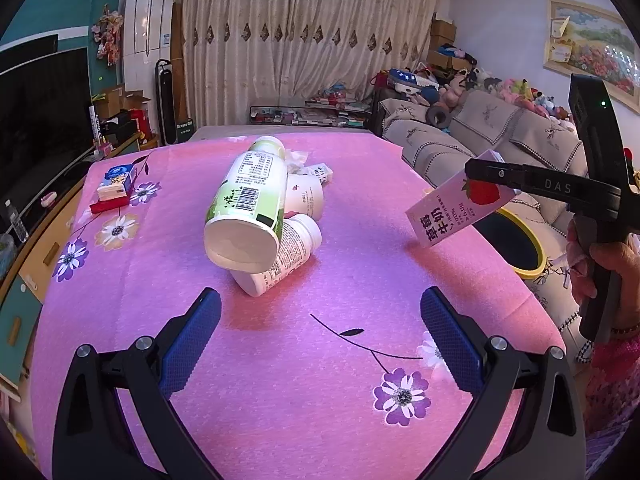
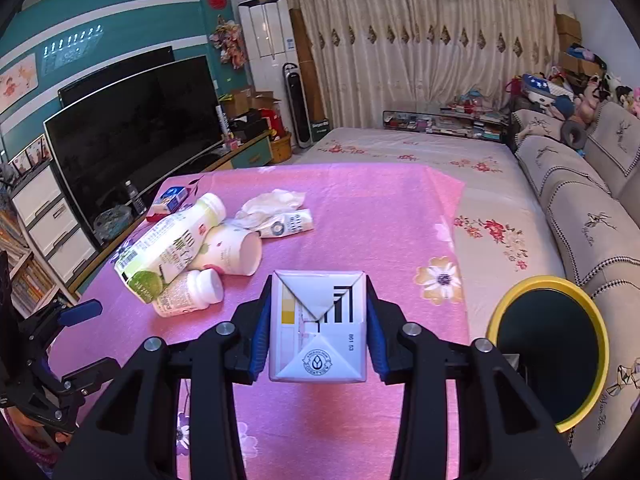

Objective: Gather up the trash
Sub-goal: 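Carry the pink carton into the yellow bin and open the right gripper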

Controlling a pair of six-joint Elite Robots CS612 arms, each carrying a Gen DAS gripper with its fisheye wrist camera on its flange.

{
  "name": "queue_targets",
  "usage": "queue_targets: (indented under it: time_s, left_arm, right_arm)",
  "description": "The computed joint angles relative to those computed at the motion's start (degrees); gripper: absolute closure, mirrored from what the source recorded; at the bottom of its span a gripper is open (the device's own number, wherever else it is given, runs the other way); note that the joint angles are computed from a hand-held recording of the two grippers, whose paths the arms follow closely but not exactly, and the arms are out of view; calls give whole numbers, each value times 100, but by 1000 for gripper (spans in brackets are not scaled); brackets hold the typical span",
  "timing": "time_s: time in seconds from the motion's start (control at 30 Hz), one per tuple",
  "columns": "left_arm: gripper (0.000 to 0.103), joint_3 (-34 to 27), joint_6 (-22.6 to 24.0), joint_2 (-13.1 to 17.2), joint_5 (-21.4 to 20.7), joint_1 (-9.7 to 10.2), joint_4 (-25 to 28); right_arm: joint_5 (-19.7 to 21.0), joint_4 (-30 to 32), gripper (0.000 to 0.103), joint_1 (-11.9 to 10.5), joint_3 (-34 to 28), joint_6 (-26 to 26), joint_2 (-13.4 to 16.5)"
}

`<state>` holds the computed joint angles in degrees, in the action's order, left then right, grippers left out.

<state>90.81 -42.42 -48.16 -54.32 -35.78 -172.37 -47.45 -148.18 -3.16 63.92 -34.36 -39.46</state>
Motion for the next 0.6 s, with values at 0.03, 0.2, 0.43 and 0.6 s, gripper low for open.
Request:
queue_targets:
  time_s: [0.03, 0.2, 0.43, 0.6]
  left_arm:
    - [5, 1, 12, 3, -18, 7, -13]
    - [5, -43, 12, 19, -82, 7, 21]
    - [5, -130, 55, 54, -132, -3, 126]
    - [5, -189, 80, 72, -152, -8, 196]
  right_arm:
    - [-17, -63, 64, -19, -24, 83, 17]
    - [-171, -334, 64, -109, -173, 512, 125]
    - [-593, -717, 64, -253, -576, 1297, 399]
    - [-1028, -754, 64, -327, -988, 1760, 662]
